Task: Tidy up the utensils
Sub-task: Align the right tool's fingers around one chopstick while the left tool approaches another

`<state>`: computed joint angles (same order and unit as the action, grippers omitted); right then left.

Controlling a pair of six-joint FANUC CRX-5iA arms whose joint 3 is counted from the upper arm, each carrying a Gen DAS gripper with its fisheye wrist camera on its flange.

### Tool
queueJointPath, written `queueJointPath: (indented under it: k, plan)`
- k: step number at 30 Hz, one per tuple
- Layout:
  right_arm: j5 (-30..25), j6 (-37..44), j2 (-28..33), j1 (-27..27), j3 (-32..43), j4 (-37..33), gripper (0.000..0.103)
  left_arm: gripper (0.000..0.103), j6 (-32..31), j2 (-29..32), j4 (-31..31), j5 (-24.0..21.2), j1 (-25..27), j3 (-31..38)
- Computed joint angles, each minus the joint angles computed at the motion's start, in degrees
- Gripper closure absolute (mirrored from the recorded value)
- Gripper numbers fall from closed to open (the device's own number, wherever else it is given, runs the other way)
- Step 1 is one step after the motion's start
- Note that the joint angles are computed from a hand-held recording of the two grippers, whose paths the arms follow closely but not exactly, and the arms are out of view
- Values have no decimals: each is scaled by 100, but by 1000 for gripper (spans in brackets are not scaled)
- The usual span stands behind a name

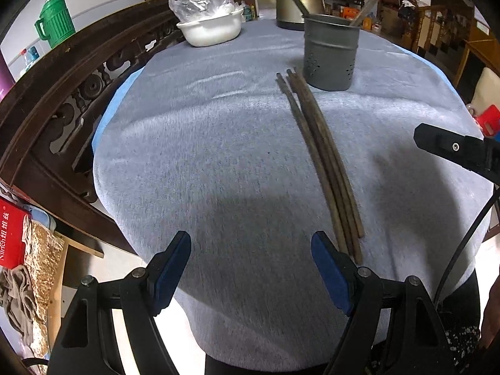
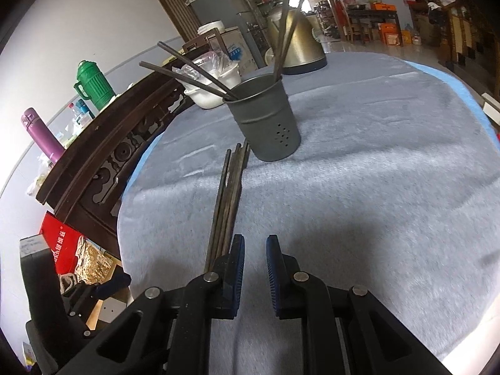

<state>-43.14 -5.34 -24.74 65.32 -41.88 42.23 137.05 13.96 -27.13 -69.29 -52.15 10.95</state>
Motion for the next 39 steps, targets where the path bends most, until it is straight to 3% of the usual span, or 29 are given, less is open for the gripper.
queueJointPath:
  k: [9,20,27,33,39]
  plan:
    - [751,1117,652,-663,540,-746,86,23,22,153,120,90,415,180]
    - [1114,3047,1355,-1236,1346,-2580,86,23,-130,361,296,196,768,385]
    - [734,3600,1791,-1185,1728,-2780,86,23,144,268,238,71,971,253]
    - [538,3499,1885,-1029,1737,-2326,85,23,178,199,257,90,1008,196]
    - [308,3555,1724,-1092,1687,-2497,84,23,-22,217,411,249,1030,233]
